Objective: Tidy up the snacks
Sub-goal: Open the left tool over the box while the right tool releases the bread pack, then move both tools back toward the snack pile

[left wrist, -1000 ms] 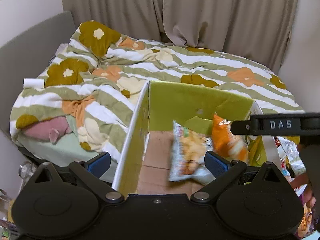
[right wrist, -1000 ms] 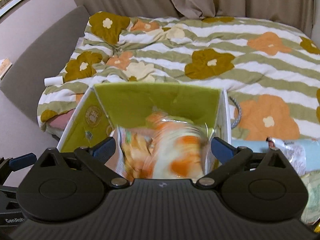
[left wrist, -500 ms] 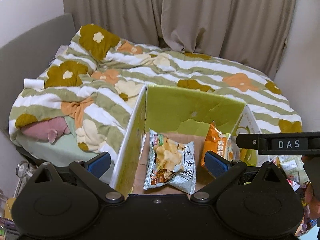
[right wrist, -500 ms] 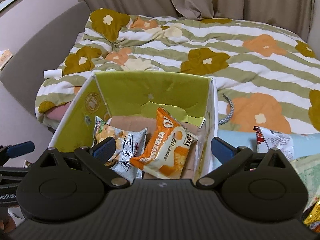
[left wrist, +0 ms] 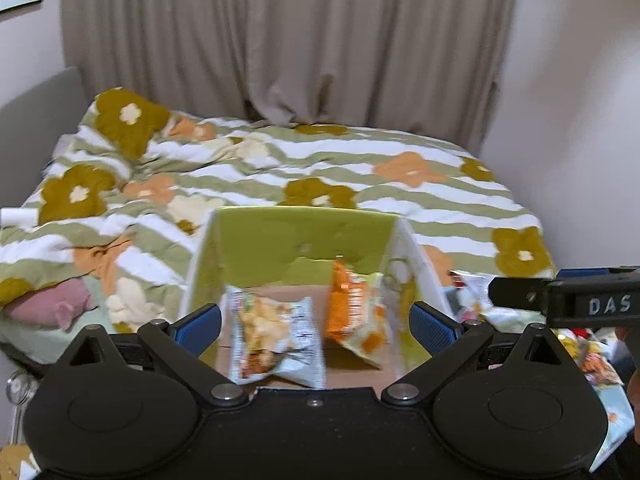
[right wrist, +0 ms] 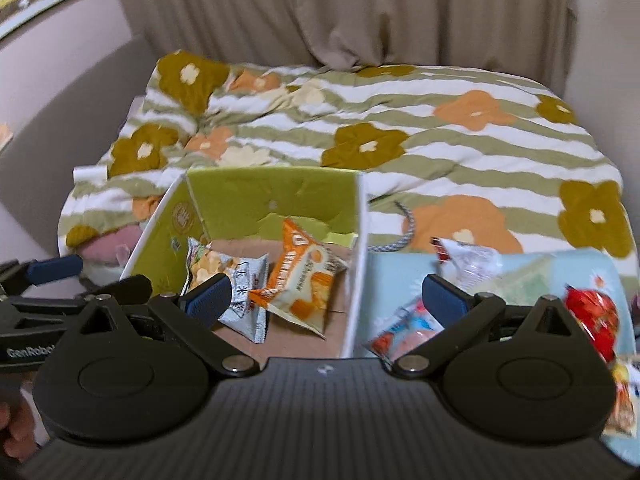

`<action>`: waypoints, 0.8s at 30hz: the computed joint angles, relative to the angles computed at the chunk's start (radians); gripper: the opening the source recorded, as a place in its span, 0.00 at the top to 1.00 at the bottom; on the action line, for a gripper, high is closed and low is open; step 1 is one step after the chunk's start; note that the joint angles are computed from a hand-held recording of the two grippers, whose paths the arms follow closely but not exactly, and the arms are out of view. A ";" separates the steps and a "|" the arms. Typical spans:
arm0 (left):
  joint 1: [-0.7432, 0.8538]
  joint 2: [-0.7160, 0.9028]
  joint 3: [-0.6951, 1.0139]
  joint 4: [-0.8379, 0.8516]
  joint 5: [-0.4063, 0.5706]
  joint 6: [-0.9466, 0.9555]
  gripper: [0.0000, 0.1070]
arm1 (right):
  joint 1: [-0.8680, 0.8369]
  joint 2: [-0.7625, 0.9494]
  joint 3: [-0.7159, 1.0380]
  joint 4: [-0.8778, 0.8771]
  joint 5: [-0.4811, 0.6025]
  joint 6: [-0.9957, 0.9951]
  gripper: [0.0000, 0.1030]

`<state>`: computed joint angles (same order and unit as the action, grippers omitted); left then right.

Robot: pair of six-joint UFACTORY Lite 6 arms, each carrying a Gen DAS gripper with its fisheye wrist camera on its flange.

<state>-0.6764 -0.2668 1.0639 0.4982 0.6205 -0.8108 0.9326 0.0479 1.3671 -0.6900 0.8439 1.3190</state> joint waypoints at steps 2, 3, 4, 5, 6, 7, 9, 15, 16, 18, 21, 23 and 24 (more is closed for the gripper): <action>-0.045 -0.007 -0.004 0.030 0.006 -0.042 0.05 | 0.028 -0.074 -0.061 -0.041 0.047 0.053 0.00; -0.071 -0.011 -0.008 0.046 0.010 -0.069 0.05 | 0.045 -0.113 -0.094 -0.064 0.075 0.080 0.00; -0.096 -0.016 -0.013 0.063 0.012 -0.098 0.05 | 0.057 -0.148 -0.122 -0.078 0.096 0.097 0.00; -0.129 -0.016 -0.013 0.083 0.019 -0.135 0.05 | 0.070 -0.187 -0.152 -0.088 0.119 0.113 0.00; -0.154 -0.017 -0.014 0.092 0.024 -0.156 0.05 | 0.079 -0.226 -0.181 -0.087 0.138 0.117 0.00; -0.184 -0.016 -0.014 0.107 0.032 -0.183 0.05 | 0.087 -0.265 -0.209 -0.083 0.153 0.119 0.00; -0.251 -0.012 -0.012 0.156 0.052 -0.254 0.05 | 0.120 -0.348 -0.270 -0.094 0.193 0.139 0.00; -0.468 0.045 0.014 0.330 0.163 -0.560 0.05 | 0.217 -0.607 -0.459 -0.118 0.313 0.128 0.00; -0.501 0.062 0.021 0.348 0.183 -0.605 0.05 | 0.240 -0.647 -0.490 -0.122 0.336 0.136 0.00; -0.559 0.109 0.040 0.368 0.222 -0.682 0.05 | 0.268 -0.767 -0.574 -0.122 0.364 0.132 0.00; -0.628 0.179 0.050 0.380 0.248 -0.792 0.05 | 0.303 -0.932 -0.682 -0.102 0.405 0.125 0.00; -0.654 0.233 0.057 0.385 0.239 -0.859 0.05 | 0.326 -1.042 -0.754 -0.088 0.447 0.114 0.00; -0.663 0.261 0.058 0.391 0.228 -0.896 0.05 | 0.333 -1.080 -0.781 -0.081 0.462 0.108 0.00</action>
